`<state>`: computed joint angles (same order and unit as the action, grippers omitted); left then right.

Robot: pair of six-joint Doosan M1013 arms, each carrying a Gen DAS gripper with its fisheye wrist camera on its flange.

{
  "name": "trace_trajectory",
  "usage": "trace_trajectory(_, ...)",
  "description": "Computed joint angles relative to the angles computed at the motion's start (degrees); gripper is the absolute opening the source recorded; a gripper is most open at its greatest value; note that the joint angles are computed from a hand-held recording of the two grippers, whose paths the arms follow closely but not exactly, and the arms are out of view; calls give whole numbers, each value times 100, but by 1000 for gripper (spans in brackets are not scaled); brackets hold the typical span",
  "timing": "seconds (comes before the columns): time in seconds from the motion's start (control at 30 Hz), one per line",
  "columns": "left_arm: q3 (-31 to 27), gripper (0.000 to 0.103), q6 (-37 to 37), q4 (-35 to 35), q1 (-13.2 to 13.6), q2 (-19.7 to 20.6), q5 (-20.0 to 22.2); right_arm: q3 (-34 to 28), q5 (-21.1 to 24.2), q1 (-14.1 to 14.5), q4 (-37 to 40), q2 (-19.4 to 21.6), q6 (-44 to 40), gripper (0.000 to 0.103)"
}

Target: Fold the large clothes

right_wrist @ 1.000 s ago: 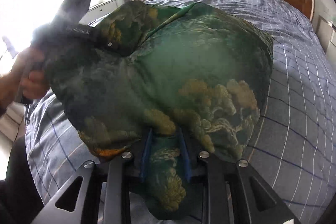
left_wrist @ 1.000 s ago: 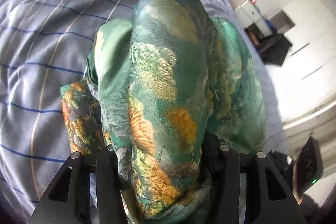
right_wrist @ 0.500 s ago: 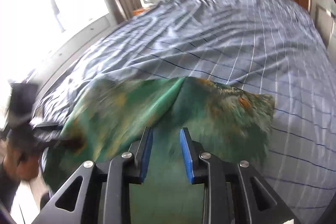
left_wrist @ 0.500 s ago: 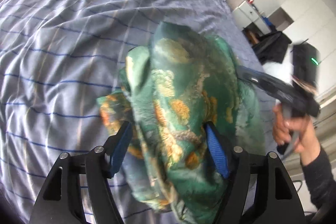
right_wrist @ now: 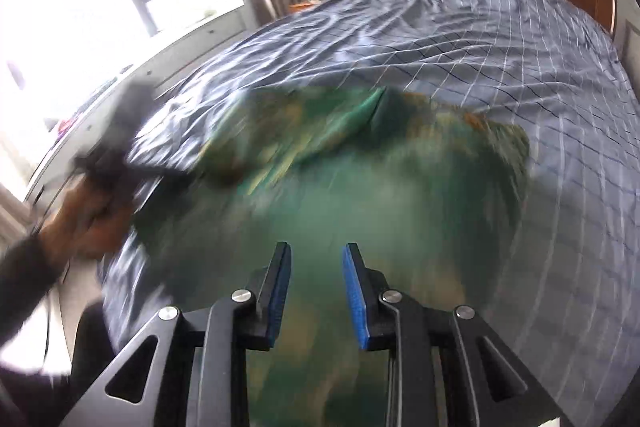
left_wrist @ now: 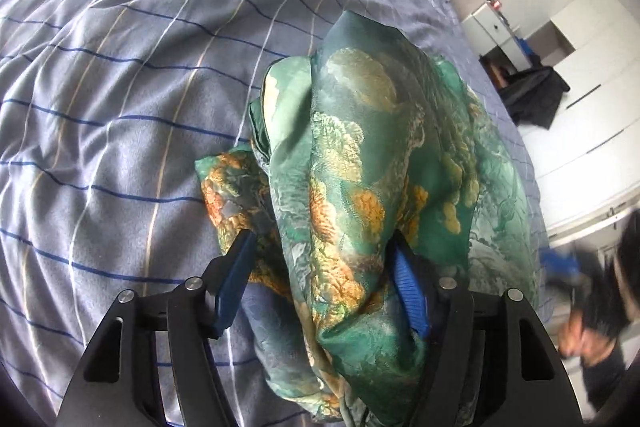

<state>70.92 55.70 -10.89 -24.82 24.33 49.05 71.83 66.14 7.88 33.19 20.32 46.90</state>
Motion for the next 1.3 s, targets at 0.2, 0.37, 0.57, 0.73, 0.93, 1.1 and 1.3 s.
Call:
trace_trajectory(0.2, 34, 69, -133, 158, -49, -24, -23, 1229, -709, -13, -209, -698, -423, 28)
trace_trajectory(0.37, -7, 69, -477, 601, -147, -14, 60, 1247, -858, 85, -323, -451, 38, 27)
trace_trajectory(0.57, -180, 72, -1356, 2155, -527, -148, 428, 1352, -896, -4, -218, -738, -57, 40)
trace_trajectory(0.73, -382, 82, -2097, 3853, -1026, -259, 1101, 1668, -1504, -217, 111, -1296, -430, 84)
trace_trajectory(0.93, -528, 84, -2306, 4764, -1328, -265, 1653, 1889, -1978, -270, -169, -1593, -370, 84)
trace_trajectory(1.1, -581, 84, -2344, 5082, -1419, -274, 1874, 1947, -1984, -311, -310, -1662, -183, 84)
trace_trajectory(1.3, -625, 90, -2392, 5527, -1559, -251, 2178, 1986, -1914, -405, -231, -1696, -65, 84)
